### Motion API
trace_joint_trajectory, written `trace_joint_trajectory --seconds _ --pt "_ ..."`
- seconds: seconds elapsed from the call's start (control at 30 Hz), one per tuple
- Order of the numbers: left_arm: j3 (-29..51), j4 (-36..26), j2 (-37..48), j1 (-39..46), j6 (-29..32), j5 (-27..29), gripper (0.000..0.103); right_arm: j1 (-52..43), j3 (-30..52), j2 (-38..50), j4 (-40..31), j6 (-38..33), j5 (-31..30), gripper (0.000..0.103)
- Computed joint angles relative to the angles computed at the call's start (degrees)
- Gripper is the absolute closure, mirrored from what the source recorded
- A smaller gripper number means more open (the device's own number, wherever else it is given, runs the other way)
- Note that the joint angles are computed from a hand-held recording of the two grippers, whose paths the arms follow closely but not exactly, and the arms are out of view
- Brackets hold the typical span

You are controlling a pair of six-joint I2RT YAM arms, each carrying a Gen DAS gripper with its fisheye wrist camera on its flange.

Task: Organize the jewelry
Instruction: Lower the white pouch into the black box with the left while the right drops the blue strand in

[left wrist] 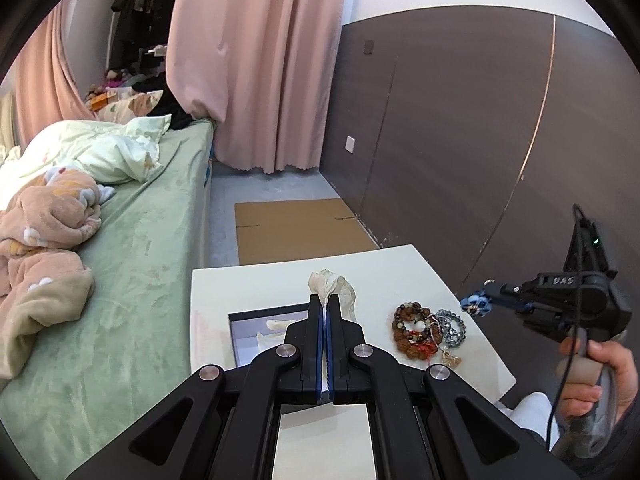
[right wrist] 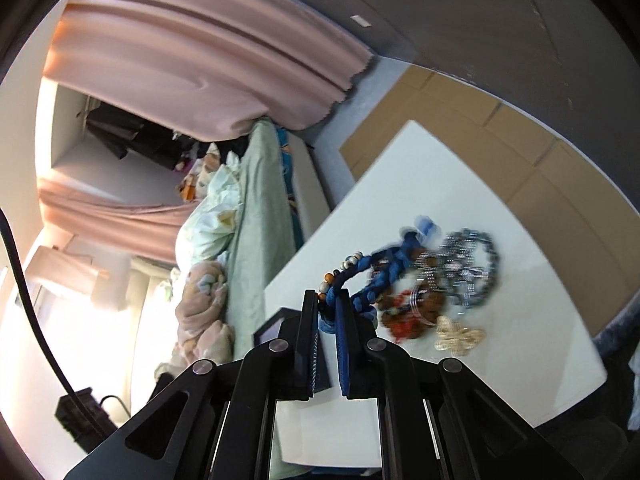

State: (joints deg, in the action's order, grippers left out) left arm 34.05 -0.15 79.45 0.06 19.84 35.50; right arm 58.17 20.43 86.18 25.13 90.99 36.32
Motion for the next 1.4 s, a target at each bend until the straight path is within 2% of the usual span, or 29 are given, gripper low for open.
trace_joint_trajectory --seconds 0.17,0.37,0.57,0.7,0.93,1.13,1.27,1.3,1.33,1.37,1.4 --pt "2.5 -0.3 3.4 1.2 -0.5 0.8 0.103 -0.3 5.5 0.7 -2.8 -4.7 -1.5 0.093" --pt "8.9 -2.5 11.8 -0.3 -1.5 -0.4 0.103 -1.3 13.4 7.2 -2.9 -8.8 -5.3 0.093" --pt "12.2 -4.8 17.0 -1.0 -2.0 -2.5 0.102 -2.2 19.6 14.7 -2.3 -9.4 -9.0 0.093" --pt "14.9 -8.3 20.3 1.1 -0.8 -2.1 0.102 -3.2 22.3 18.3 -1.5 -10.2 -11.7 0.093" --pt "17.8 -10.5 24.3 4.1 -0.5 -0.5 0.101 -4.8 29.1 24.8 -1.5 -12.3 -16.8 0.093" --pt "18.9 -11.3 24.8 2.4 -0.7 1.3 0.101 -5.3 30.0 26.2 -0.6 -12.2 -17.6 0.093" --pt "20.0 -12.4 25.7 0.0 -0.7 0.4 0.099 -5.3 28.3 25.1 -0.1 -11.5 -16.9 0.093" --pt "20.5 -12.9 26.2 -0.4 -1.0 0.1 0.091 -5.3 27.8 24.9 0.2 -11.3 -16.7 0.093" --pt "20.7 -13.0 26.6 -0.6 -1.3 -0.3 0.069 -5.2 26.9 24.4 0.3 -11.0 -16.4 0.093" --pt "20.3 -12.1 26.8 -0.6 -2.0 -0.5 0.055 -5.2 26.5 24.1 0.2 -10.8 -16.2 0.093" --pt "19.7 -11.0 26.6 -0.5 -2.5 -0.3 0.032 -5.1 26.1 23.9 0.2 -10.6 -15.9 0.093"
